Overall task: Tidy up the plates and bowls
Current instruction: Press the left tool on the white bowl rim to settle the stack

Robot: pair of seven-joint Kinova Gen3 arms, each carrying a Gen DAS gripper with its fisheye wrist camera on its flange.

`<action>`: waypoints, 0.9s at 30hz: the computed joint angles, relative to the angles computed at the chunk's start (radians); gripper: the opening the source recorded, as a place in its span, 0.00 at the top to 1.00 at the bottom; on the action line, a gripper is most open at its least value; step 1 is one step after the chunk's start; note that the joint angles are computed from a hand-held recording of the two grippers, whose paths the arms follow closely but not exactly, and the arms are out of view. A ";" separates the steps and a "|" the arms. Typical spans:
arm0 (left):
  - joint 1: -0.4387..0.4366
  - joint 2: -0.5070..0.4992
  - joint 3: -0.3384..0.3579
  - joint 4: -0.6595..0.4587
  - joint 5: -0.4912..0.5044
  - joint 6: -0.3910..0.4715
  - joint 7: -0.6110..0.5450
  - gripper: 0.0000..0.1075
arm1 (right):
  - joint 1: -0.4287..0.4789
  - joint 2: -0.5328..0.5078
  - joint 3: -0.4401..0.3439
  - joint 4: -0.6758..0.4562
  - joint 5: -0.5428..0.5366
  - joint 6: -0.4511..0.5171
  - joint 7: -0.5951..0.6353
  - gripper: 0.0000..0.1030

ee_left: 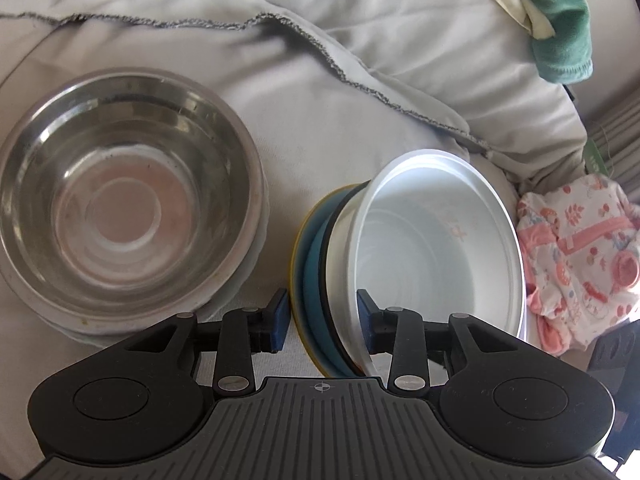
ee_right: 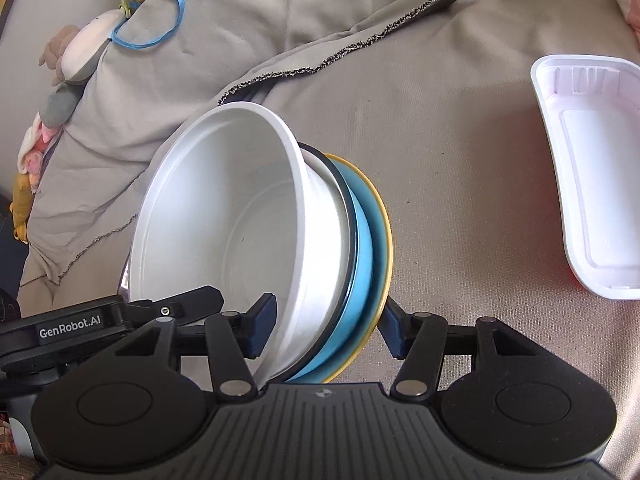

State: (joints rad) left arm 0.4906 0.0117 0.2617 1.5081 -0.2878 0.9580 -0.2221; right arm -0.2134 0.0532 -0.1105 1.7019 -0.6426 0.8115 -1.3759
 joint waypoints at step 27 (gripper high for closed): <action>0.139 0.038 0.029 -0.107 -0.080 0.224 0.013 0.64 | -0.054 -0.129 0.025 0.134 0.043 -0.024 0.002 0.45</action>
